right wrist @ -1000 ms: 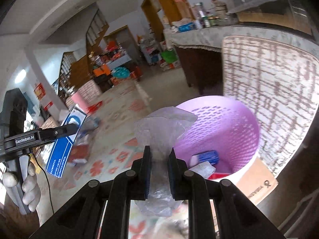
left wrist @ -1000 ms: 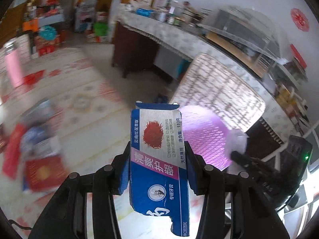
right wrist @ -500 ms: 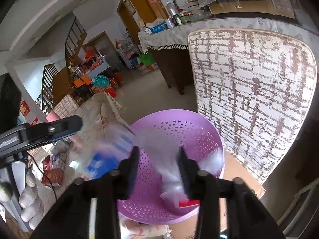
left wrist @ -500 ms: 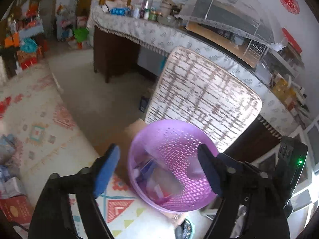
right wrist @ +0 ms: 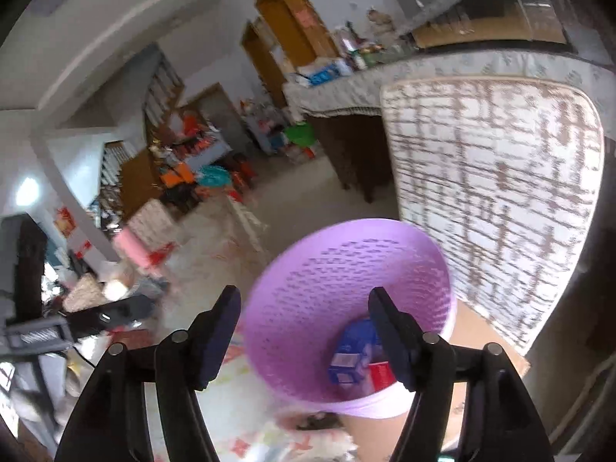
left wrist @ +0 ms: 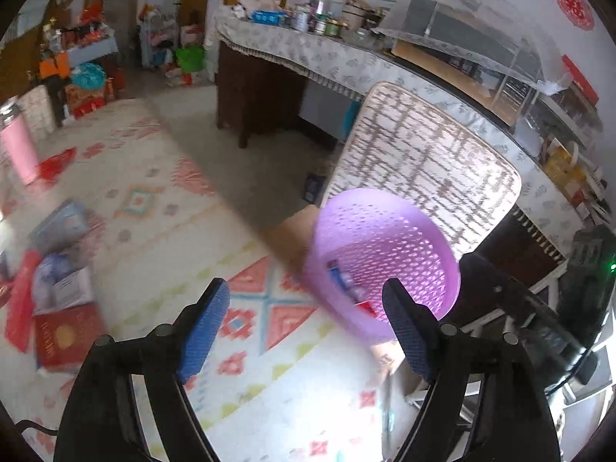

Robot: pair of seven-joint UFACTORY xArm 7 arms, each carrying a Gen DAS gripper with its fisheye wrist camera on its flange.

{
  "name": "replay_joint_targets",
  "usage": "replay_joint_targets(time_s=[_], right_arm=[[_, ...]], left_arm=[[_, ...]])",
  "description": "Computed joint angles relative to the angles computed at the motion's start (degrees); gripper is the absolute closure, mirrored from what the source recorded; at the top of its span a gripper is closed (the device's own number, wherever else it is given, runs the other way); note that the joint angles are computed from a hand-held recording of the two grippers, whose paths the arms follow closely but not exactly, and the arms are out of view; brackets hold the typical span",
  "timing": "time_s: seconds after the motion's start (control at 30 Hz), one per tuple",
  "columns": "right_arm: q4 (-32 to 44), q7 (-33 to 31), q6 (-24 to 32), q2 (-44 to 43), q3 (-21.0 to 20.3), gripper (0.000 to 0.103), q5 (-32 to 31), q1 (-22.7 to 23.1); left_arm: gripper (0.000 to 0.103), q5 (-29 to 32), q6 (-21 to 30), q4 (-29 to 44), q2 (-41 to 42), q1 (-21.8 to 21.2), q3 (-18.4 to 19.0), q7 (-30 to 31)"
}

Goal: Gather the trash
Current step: 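Swing both open tools back over the table toward the remaining trash, then grasp the long red ointment box with the left tool while the right grasps the red SHUANGXI cigarette pack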

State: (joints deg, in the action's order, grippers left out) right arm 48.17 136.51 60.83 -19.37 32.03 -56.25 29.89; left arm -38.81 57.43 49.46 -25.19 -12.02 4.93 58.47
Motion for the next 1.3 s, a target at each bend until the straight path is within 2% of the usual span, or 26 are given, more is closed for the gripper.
replay_joint_targets(time_s=[0.13,0.27,0.37,0.47,0.6,0.7,0.83,1.03,1.13,1.3], right_arm=[[3.4,2.7,-3.5,4.2,0.6,0.029,-5.4,-0.2],[8.2,3.0,-10.2,11.6,-2.3,0.029,-9.7,1.5],[12.2,4.4,-17.1,17.9,-5.1,0.028,-13.1,2.7],[17.2,2.7,-19.6,23.9,-7.4,0.028,-14.8,4.6],[25.4,1.8,-22.8,32.1,-10.9,0.028,-18.6,7.1],[32.2,-0.5,-24.3,38.2,-13.8,0.028,-20.0,8.8],[38.0,-1.5,-28.5,44.0,-17.3,0.028,-19.9,10.0],[38.9,0.1,-32.4,45.1,-22.2,0.028,-19.5,12.4],[38.1,1.5,-34.8,44.9,-24.5,0.028,-19.1,13.5],[39.3,-4.0,-32.9,45.2,-26.8,0.028,-15.0,16.4]], left_arm=[[0.023,1.6,3.5,1.3,0.7,3.1,3.3,0.9],[0.023,0.6,-1.6,1.9,2.5,7.0,6.2,4.4],[0.023,0.9,-4.0,6.6,8.7,10.7,7.9,5.3],[0.023,0.2,-7.1,12.4,16.3,14.6,8.5,6.5],[0.023,2.2,-12.0,20.7,26.8,18.8,7.1,4.9],[0.023,4.2,-10.2,28.8,35.4,21.7,6.0,1.2],[0.023,5.8,-8.0,34.5,41.6,24.5,3.2,-0.3],[0.023,6.8,-7.5,38.3,45.1,27.2,-2.6,0.8],[0.023,8.1,-7.4,40.6,46.7,27.7,-4.8,-0.5],[0.023,11.2,-7.3,44.0,49.7,27.0,-6.6,-3.5]])
